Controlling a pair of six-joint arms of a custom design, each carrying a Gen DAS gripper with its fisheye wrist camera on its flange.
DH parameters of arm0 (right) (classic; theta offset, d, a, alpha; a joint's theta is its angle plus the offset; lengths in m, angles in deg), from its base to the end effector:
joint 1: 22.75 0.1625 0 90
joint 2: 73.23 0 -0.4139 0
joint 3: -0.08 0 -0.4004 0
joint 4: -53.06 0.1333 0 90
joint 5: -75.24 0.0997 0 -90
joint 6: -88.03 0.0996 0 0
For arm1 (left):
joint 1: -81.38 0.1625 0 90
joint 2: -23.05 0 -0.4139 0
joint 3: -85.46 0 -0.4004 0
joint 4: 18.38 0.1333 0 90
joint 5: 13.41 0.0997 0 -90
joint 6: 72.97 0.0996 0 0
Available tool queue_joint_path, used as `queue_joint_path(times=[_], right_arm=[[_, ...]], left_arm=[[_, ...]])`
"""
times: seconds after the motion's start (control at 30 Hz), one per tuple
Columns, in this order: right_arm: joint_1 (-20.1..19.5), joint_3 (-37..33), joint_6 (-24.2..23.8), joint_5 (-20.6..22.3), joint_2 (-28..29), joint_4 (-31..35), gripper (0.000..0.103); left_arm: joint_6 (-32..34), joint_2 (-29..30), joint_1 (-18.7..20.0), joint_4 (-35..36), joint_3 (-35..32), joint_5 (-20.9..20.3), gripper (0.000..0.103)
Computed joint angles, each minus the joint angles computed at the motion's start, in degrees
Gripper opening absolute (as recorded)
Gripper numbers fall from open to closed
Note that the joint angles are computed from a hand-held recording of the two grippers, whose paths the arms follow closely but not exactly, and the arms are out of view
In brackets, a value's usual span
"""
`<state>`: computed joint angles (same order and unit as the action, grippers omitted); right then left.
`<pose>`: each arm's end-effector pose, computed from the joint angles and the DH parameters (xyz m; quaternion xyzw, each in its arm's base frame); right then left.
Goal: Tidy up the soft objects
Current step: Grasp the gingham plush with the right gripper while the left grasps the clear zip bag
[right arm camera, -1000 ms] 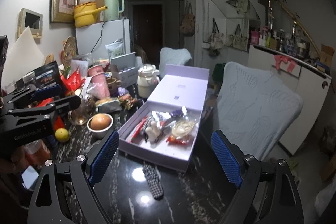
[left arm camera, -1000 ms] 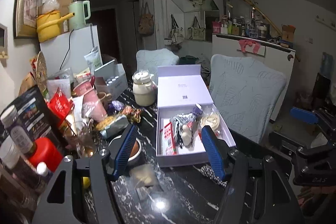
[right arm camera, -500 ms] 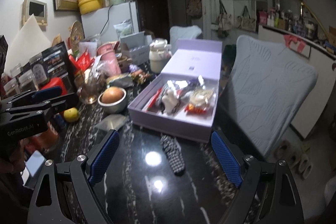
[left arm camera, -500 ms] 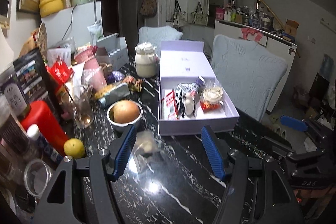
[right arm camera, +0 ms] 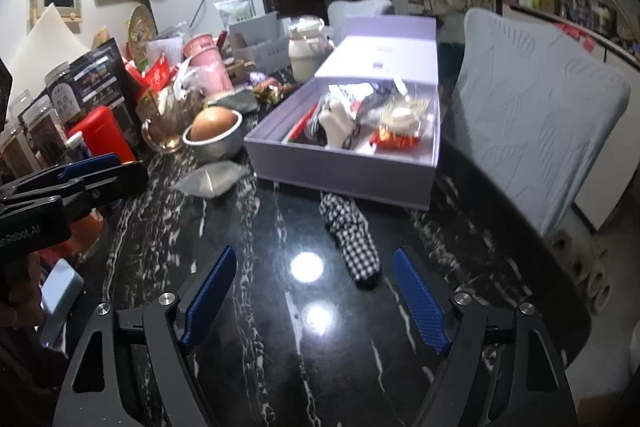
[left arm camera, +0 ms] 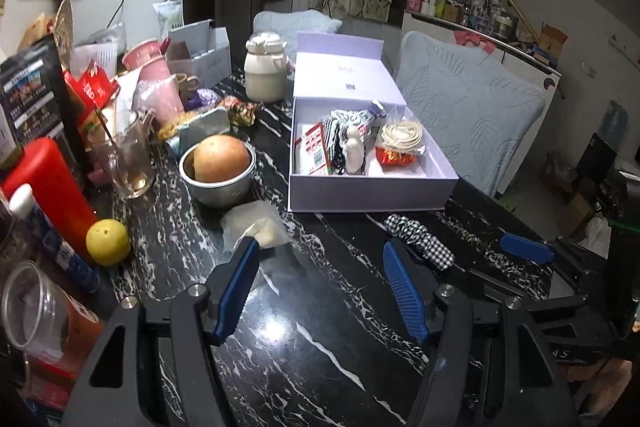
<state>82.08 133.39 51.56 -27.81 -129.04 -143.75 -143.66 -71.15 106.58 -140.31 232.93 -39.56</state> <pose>0.2232 -0.4102 0.0782 0.3902 -0.8789 0.2263 0.1552 -0.1640 -0.3233 0.1772 0.0549 0.8380 -0.4214 0.3423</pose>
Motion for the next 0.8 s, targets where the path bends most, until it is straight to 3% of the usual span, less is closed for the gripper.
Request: queue_joint_path(times=[0.23,0.57,0.8], right_arm=[[-0.9,-2.4,0.7,-2.3,3.2,1.4,0.08],[-1.7,-7.9,-0.4,-4.9,8.1,3.2,0.079],[-2.1,-11.1,-2.0,-6.1,10.5,3.8,0.079]], left_arm=[[6.3,1.6,5.6,-10.1,0.9,-0.7,0.064],[17.3,8.6,14.5,-25.1,-1.9,0.1,0.064],[22.5,14.7,20.7,-30.4,-5.6,1.0,0.064]])
